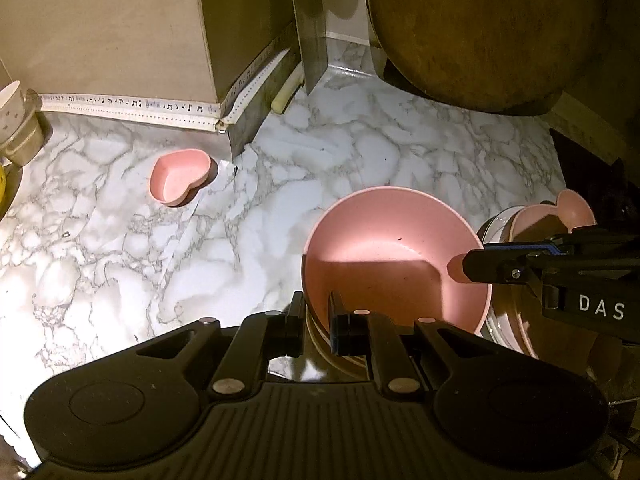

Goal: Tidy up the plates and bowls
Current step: 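Lift the pink bowl with both tools and carry it toward the stacked dishes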

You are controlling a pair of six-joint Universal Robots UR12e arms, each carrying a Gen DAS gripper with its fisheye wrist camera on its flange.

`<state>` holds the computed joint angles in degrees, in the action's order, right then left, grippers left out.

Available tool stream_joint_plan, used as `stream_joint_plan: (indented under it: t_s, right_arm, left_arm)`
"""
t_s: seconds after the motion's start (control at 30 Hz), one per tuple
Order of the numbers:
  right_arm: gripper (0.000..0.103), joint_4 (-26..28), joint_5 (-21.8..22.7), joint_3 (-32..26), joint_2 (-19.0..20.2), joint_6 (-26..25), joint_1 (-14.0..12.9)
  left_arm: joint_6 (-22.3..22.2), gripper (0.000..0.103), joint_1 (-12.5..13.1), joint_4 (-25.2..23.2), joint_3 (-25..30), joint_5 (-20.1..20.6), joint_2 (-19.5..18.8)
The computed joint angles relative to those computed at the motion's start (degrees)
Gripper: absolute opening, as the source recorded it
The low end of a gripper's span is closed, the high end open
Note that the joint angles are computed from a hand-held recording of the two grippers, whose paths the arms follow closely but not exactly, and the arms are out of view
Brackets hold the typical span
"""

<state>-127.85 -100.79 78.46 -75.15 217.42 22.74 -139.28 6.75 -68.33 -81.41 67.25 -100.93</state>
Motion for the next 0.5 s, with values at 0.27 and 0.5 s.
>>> stream_joint_plan:
  t_s: [0.27,0.5]
  right_arm:
    - [0.008,0.62,0.48,0.57,0.07,0.39,-0.04]
    - [0.008,1.19,0.87,0.78,0.19,0.78,-0.26]
  left_arm:
    - [0.17,0.011,-0.28,0.74,-0.66,0.82,-0.07]
    - [0.20,0.011,-0.59,0.36,-0.52,1.46,-0.39]
